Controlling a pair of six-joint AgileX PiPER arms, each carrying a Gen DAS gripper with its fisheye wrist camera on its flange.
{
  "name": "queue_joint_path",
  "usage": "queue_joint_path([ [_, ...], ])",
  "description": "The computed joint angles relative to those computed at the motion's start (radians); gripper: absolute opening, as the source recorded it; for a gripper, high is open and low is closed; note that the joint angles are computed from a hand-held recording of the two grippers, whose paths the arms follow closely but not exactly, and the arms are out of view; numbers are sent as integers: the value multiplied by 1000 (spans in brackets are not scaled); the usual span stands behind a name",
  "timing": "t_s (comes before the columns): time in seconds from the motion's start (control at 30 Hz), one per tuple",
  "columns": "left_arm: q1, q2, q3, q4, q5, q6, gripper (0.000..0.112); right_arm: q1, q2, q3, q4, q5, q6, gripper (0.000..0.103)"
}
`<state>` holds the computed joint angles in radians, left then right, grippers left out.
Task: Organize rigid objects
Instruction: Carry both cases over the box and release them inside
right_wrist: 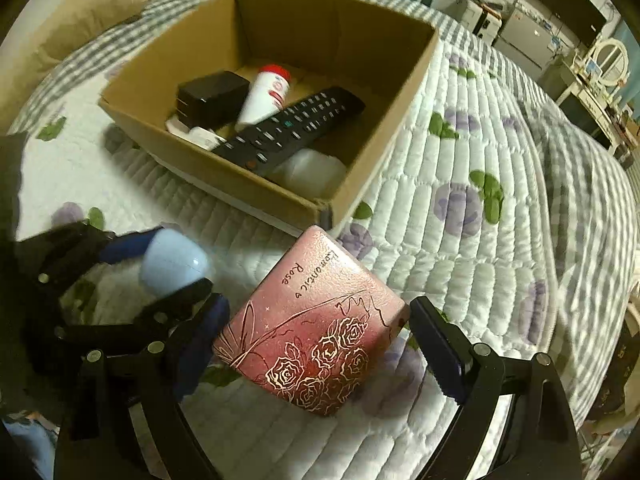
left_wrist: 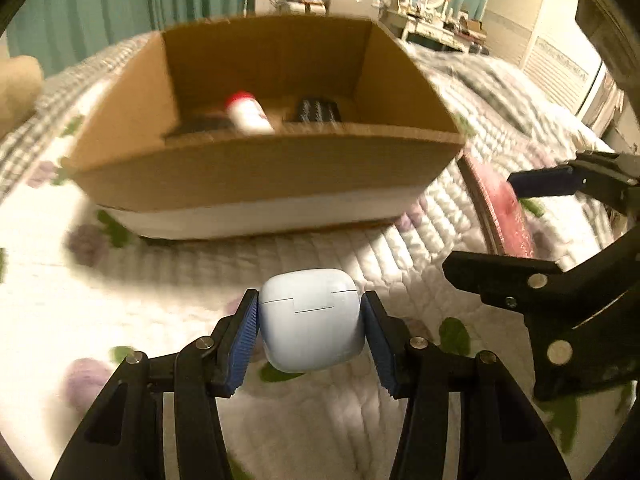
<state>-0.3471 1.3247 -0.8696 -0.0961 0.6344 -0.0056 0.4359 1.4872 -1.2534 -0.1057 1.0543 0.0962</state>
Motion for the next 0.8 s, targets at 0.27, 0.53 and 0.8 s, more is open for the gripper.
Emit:
queue_joint_path([
  [0.27,108,-114,-131,-52,118,106,52,60,-36,-156,-31,68,37,91],
  [0.53,193,1,-378,-38,138,162,52,60,81,-467,-59,118,58,91],
  [0.8,233,189,-569,-83,108,232,52,7,242,-698,23,114,52,91],
])
